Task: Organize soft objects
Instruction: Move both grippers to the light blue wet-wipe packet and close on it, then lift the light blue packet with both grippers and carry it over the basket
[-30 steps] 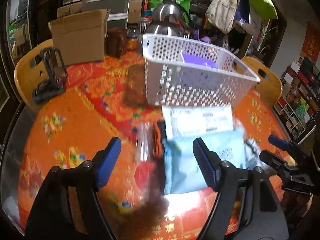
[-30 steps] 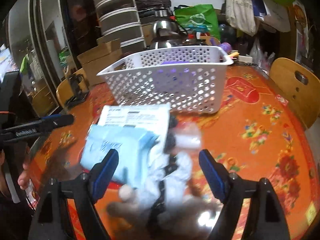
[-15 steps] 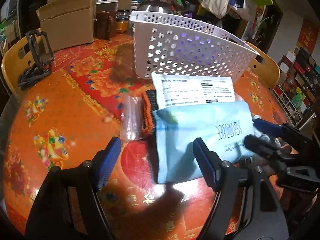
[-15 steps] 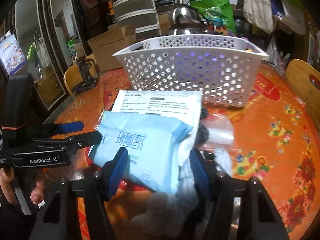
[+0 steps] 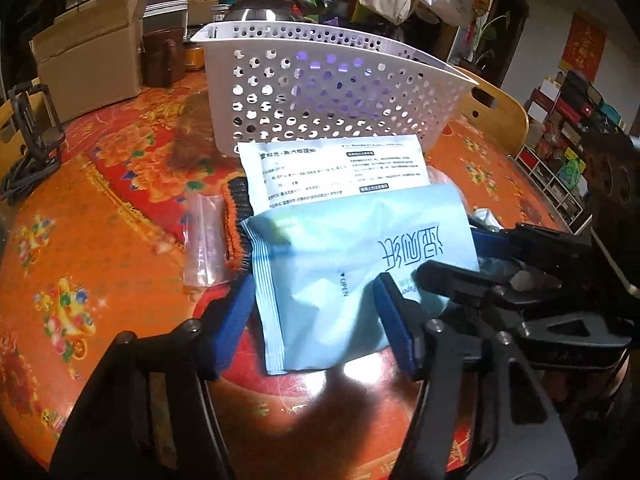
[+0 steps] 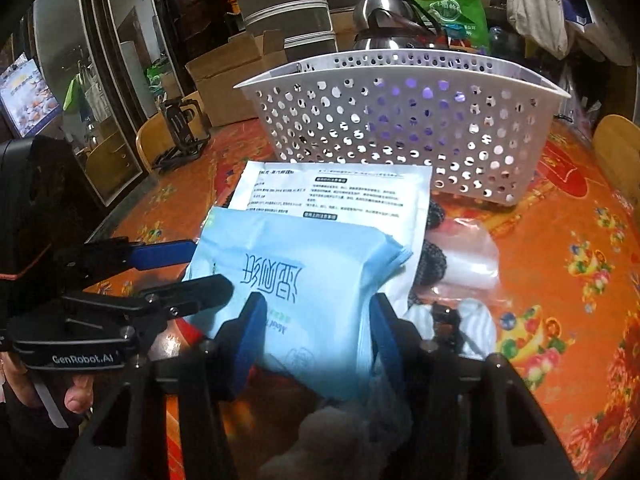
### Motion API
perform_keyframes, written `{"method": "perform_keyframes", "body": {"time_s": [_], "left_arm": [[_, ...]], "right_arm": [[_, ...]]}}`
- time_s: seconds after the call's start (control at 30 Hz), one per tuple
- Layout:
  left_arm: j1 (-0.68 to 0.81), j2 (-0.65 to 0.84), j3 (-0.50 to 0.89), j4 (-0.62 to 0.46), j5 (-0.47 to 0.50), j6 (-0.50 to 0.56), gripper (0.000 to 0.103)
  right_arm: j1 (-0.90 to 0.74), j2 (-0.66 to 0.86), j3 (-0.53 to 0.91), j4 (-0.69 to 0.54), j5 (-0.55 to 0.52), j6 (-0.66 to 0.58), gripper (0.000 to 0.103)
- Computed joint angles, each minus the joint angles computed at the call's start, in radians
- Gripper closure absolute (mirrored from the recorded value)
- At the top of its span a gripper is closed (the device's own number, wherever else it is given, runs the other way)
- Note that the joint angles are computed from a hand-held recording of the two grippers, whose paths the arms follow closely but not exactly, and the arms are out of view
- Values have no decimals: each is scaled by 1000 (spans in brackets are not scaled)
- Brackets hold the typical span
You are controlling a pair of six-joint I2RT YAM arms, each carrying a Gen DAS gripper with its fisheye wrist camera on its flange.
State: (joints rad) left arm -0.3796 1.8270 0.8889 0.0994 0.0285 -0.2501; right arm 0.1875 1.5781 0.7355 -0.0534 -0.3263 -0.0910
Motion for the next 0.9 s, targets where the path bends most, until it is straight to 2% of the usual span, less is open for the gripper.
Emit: {"method": "perform_keyframes", "body": {"time_s": [0.13,0.23,0.27,0.3,0.67,0.73,0.9], "left_arm": [[-3,-4,-17,24,8,-8,55],[-34,-15,-30,36,-48,-10,67],[-43,-19,-32,37,-63,-14,75],[-44,-22,-34,37,-60,-15,77],[-42,6,-12,17,-57,-15,77],[-50,13,-3,11,-56,0,73],[-54,10,-41,85,-48,-13,72]], "right_arm": [[5,-2,-14,17,2,-5,51],[7,-5,-24,31,3,-5,53],[8,-6,-27,36,6,-4,53],[9,-7,-30,40,7,-6,54],[23,-4,-35,55,23,3,59],[35,-5,-35,55,43,5,59],[66,-14,-42,69,87,5,60]]}}
